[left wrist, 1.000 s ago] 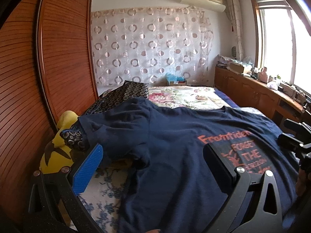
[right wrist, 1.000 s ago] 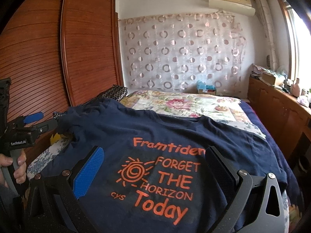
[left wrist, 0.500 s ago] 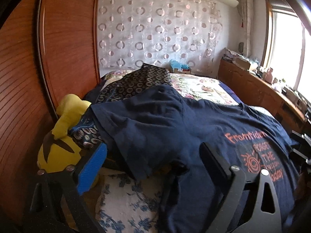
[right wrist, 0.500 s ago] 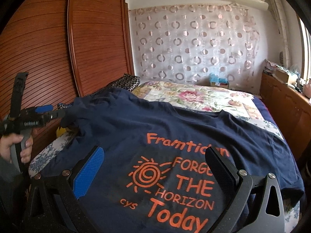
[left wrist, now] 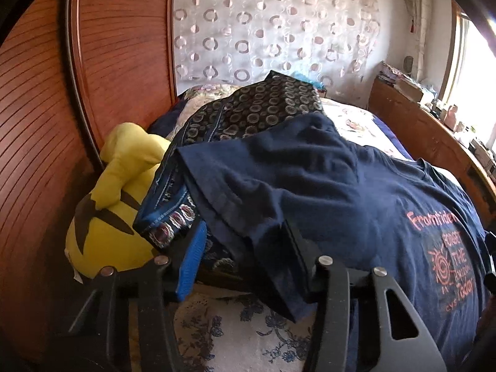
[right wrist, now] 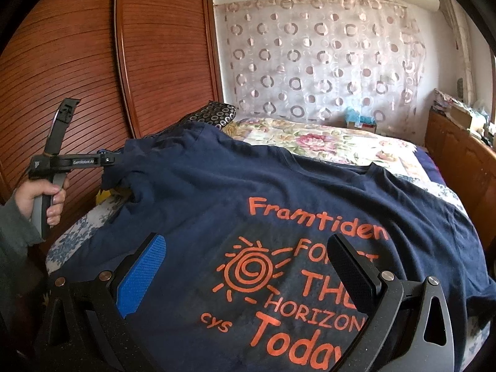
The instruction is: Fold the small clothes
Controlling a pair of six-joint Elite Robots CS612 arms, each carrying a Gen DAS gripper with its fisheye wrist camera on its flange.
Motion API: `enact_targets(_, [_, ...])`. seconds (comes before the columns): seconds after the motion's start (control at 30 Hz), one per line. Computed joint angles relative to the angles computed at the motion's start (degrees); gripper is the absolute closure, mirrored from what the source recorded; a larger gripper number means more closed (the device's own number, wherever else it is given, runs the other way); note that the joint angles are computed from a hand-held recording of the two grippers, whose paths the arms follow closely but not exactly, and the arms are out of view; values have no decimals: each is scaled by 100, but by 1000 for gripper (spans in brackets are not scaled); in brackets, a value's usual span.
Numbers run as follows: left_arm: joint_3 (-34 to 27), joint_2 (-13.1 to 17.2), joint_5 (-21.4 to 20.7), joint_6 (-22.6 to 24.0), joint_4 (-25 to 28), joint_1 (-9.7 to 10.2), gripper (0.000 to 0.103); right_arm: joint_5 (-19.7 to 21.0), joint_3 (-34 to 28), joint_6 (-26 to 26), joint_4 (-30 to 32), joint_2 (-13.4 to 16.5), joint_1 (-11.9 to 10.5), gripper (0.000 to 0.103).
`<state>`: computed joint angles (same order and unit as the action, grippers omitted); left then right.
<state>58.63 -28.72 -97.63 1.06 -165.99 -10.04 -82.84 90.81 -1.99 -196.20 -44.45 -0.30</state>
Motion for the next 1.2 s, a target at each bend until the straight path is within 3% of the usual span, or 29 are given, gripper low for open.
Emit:
enact_targets(0.2, [-76,36,-327,-48,163,48,54,-8,59,10,-30,-25,14,0])
enact_targets(0.33, [-37,0,-466,72,222,44,70,13,82,44,-53,-35,2,0])
enact_targets(0.47, [45,-61,-555,184,166,35,94,22,113,85,-81,-58,-19,0])
enact_targets(0.73, [199,-217,-763,81,-663,-36,96,17,139,186,-118,-65,-53,0])
enact_targets(1.2, [102,-280,-1298,892,-363,-458,96,-227,356,485,-341,-167,-139,0])
